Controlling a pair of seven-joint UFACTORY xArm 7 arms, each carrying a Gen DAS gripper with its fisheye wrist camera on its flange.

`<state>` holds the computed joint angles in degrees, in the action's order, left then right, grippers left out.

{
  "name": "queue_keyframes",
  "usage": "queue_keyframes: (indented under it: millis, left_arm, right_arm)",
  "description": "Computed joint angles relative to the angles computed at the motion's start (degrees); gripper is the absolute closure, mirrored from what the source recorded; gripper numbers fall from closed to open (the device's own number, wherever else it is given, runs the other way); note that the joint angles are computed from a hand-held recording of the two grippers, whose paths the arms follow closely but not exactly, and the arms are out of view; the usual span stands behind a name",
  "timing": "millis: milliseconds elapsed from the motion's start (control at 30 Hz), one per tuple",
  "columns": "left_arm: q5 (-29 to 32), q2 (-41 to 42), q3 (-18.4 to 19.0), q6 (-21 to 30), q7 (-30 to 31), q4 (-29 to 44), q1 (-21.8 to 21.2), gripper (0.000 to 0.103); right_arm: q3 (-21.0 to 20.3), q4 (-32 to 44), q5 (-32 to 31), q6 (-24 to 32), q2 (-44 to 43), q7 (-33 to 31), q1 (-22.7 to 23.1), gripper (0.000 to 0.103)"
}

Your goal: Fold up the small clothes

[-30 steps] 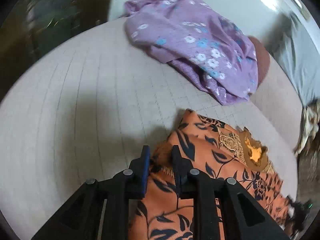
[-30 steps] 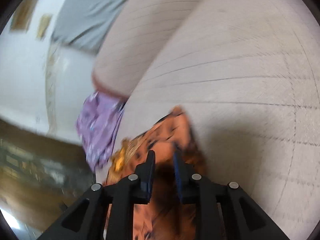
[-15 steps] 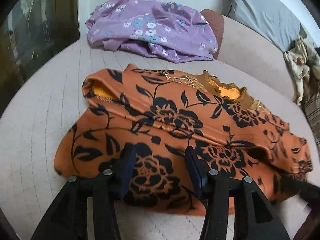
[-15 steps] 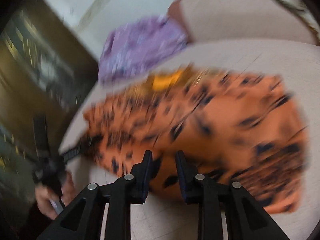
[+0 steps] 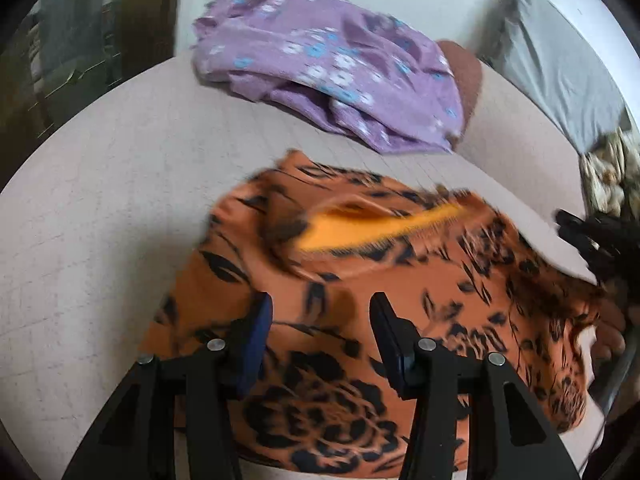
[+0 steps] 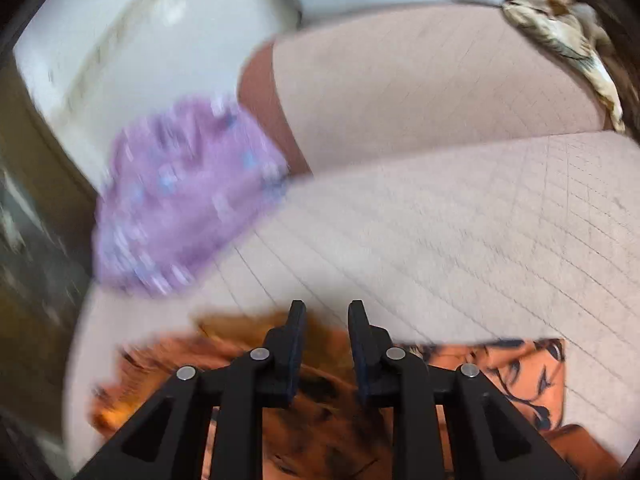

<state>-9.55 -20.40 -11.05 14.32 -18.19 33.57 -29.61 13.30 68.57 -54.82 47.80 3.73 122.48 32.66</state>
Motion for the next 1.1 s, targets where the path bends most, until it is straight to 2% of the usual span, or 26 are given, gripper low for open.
queue_keyframes:
  millis: [33,100,167,267,367,500,600,667,700,767,833,1000,1033,1067,1100]
  left_arm:
    - [-0.34,-0.32,0.41,0.11,-0.28,-0.06,0.22,0.051]
    - [1.24,-1.07,-0.96,0.06,-3.26,-0.44,2.84,0.051]
    - [3.55,-1.85,-2.49,0.77,-6.60,-0.90,5.40,0.051]
    - [2.53,-2.20,-0.37,1.52,-6.46,-1.32,4.05,0.051]
    - [2.84,-3.01,-0.02,1.53,-6.74,-1.79,4.45,0.051]
    - [5.16,-3.32,-1.06,2.07,-8.51,-1.42,6.78,0.051]
    - [4.99,-2.71,-0.01,1.70,-8.50,-0.93,6.91,0.051]
    - [6.05,-1.84,-0.62,1.75,-9.60,-0.26,8.28,0.051]
    - [6.07,-1.58,-0.46,1.69,-9.69,-0.13,8.30,0.051]
    - [5.61,-1.04,0.20,1.93,-9.02,0.29,7.66,0.051]
    - [5.66,-0.86,0.23,2.10,-8.82,0.59,7.69,0.051]
    - [9.42,-1.01,-2.42,3.79,-12.20,1.08,10.77,0.051]
    - [11.78,-0.76,-3.97,5.24,-14.00,1.60,12.40,0.048]
    - [16.12,0.40,-6.73,8.89,-16.93,3.14,15.13,0.045]
    - [18.38,1.70,-7.46,11.33,-18.36,4.33,15.69,0.043]
  right_arm:
    - [0.32,0.10,-1.92,-0.43,-0.45,1.35,0.50,0.077]
    - [1.26,1.23,-2.29,-1.00,0.42,-0.26,1.48,0.077]
    - [1.95,3.42,0.68,-3.83,3.43,-5.84,2.67,0.077]
    - [1.80,9.71,5.38,-7.95,11.30,-14.25,4.71,0.077]
    - [1.14,18.18,8.93,-9.18,19.64,-20.99,6.28,0.077]
    - [-2.11,33.92,10.44,-3.91,29.79,-28.87,9.70,0.077]
    - [-4.84,45.37,15.93,-2.16,36.79,-32.76,9.22,0.076]
    - [-7.71,47.98,15.85,-0.33,38.08,-29.71,10.01,0.076]
    - [-9.68,46.99,15.47,-1.33,37.39,-27.01,10.54,0.076]
    - [-13.92,40.81,13.91,-3.62,33.02,-19.68,12.40,0.076]
    - [-16.47,33.37,11.48,-4.43,27.68,-15.43,14.45,0.076]
    - [-14.20,13.84,6.18,0.62,12.75,-9.30,15.50,0.076]
    - [-13.46,9.59,5.66,1.86,9.52,-7.68,15.39,0.076]
    - [-12.40,5.17,5.44,3.96,5.93,-5.76,15.65,0.076]
    - [-11.39,2.76,5.78,5.72,3.93,-4.77,15.51,0.076]
